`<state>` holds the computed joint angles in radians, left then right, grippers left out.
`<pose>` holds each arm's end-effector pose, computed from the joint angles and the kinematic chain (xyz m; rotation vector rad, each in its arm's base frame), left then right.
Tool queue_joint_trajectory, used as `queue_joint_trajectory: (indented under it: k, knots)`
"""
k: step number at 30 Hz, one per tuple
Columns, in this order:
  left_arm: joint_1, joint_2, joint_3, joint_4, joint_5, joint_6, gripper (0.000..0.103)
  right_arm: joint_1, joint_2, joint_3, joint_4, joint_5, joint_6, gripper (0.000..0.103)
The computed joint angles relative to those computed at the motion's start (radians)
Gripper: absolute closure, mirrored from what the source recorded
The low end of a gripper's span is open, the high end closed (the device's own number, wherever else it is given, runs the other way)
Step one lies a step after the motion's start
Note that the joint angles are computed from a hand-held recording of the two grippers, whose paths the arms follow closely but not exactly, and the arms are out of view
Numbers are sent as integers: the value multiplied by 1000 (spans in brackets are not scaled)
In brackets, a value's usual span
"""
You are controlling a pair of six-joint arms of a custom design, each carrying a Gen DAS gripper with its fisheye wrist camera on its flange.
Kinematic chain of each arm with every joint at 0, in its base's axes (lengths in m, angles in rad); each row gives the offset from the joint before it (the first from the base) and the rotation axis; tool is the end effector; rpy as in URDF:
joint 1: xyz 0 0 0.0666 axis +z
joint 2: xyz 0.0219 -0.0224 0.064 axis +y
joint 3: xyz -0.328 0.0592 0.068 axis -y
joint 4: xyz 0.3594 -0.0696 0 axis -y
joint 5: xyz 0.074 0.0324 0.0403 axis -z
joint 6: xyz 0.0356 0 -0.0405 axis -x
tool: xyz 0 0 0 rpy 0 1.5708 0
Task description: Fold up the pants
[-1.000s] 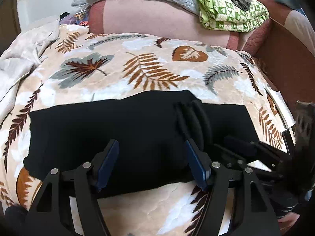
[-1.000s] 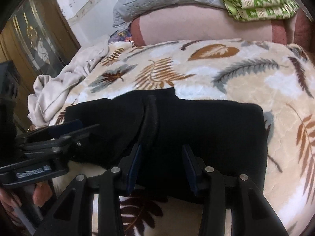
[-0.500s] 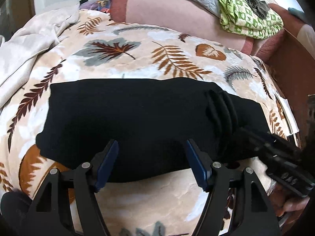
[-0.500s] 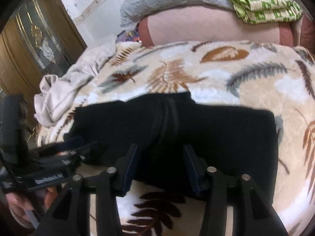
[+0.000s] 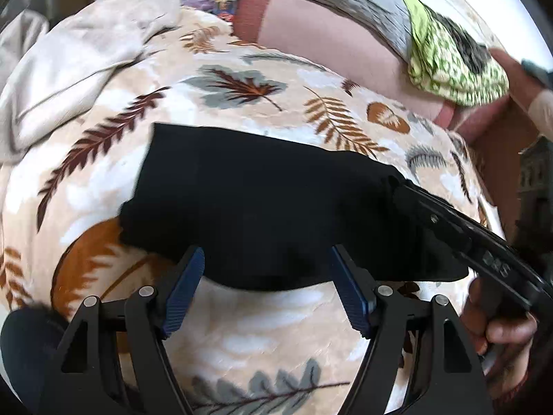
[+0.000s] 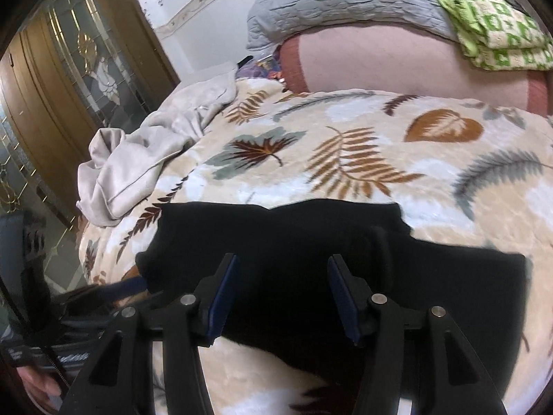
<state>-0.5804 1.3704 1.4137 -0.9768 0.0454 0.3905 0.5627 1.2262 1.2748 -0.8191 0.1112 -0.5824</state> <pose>0.3730 -0.2470 0.3930 0.2621 2.5492 -0.4459 0.3512 0.2163 0.4034 0.0794 2.3760 0.4334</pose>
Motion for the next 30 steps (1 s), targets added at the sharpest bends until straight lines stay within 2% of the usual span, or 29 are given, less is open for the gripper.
queue_joint_trajectory:
  k: [2, 5, 10, 16, 21, 26, 27, 28, 29, 30]
  knots:
    - [24, -31, -38, 15, 12, 29, 24, -2, 37, 35, -4, -16, 23, 45]
    - [65, -66, -92, 35, 24, 79, 23, -3, 90, 89, -6, -36, 63, 37]
    - [107, -68, -127, 52, 52, 139, 23, -8, 201, 210, -20, -97, 131, 31]
    - [116, -41, -131, 96, 96, 179, 23, 4, 375, 424, -95, -155, 252, 24]
    - [117, -31, -134, 130, 91, 185, 18, 18, 548, 626, -205, -187, 348, 23]
    - [129, -25, -143, 169, 117, 183, 11, 23, 670, 756, -274, -229, 382, 23]
    - [131, -24, -144, 179, 121, 184, 8, 22, 691, 776, -286, -243, 385, 24]
    - [132, -23, -148, 191, 122, 184, 7, 22, 716, 799, -305, -262, 386, 30]
    - [131, -24, -152, 202, 117, 184, 6, 23, 729, 811, -316, -272, 384, 39]
    - [131, -24, -155, 209, 112, 179, 6, 27, 736, 816, -319, -276, 384, 55]
